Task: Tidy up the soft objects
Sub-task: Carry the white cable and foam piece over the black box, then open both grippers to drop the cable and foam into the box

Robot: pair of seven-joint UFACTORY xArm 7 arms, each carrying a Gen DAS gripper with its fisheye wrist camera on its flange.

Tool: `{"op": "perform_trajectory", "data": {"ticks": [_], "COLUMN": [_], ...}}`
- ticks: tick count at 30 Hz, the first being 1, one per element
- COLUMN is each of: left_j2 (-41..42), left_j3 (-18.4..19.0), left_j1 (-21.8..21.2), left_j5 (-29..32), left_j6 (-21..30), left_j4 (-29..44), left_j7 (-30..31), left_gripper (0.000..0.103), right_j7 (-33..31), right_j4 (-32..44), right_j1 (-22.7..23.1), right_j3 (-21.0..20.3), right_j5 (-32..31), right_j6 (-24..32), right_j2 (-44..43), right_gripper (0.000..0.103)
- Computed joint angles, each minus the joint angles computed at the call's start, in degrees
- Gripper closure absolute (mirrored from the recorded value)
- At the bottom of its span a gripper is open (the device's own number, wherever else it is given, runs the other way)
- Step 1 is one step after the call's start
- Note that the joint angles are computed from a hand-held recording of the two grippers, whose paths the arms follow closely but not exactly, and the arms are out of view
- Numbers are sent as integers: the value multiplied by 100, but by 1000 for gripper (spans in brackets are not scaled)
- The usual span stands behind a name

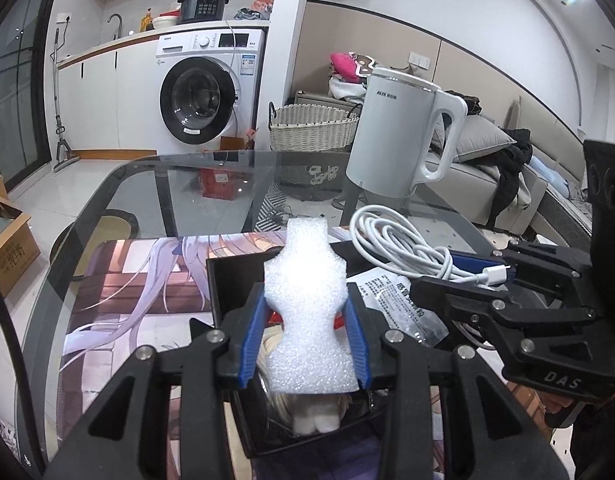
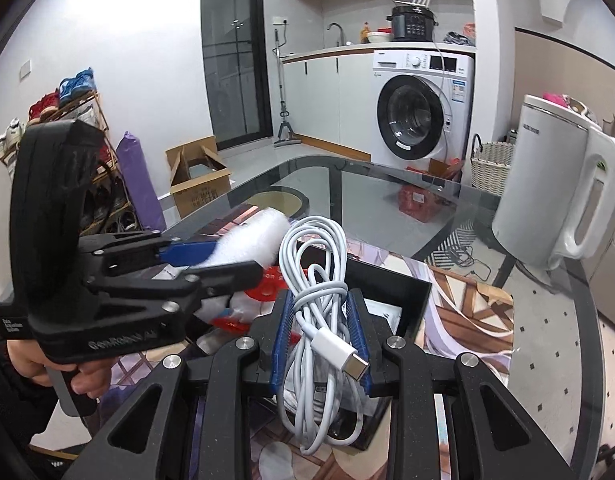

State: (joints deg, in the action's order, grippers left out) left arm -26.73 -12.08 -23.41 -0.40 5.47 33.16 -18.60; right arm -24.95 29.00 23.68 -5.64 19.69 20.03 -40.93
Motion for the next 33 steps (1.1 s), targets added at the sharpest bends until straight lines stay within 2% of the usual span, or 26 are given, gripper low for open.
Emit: {"op": "perform_trajectory", "data": {"ticks": [6, 11, 14, 17, 23, 25, 30, 31, 33], "left_j2": [186, 286, 327, 361, 350, 366, 477, 481, 500], "left_j3": [-225, -462, -367, -430, -214, -350, -348, -471, -396], "left_j1": [256, 493, 393, 430, 174, 294, 250, 372, 292], "left_j5": [218, 489, 517, 574, 436, 580, 655, 759, 736], "left_j6": [56, 108, 62, 128, 192, 233, 190, 208, 267], "left_j4": [114, 225, 216, 280, 267, 293, 312, 330, 360], "left_j7": [-105, -274, -232, -312, -179, -167, -47, -107, -48], "left_gripper": [66, 66, 66, 66, 66, 66, 66, 66, 65], "right_j7": [-49, 82, 157, 191, 29, -1, 52, 32, 13], "right_j4": [106, 236, 292, 309, 432, 422, 294, 258, 217], "right_j1": [37, -208, -341, -435, -438, -475, -569, -563, -570], "right_j3": [-29, 224, 311, 413, 343, 360, 404, 380, 362], "right_j5": [40, -184, -302, -422, -453, -451, -473, -467, -485], "right_j6": [-64, 63, 203, 209, 541, 651, 630, 626, 650], "right_j2": [353, 609, 755, 802, 832, 743, 494, 422, 320], "right_gripper": [75, 75, 75, 75, 75, 73, 56, 56, 53]}}
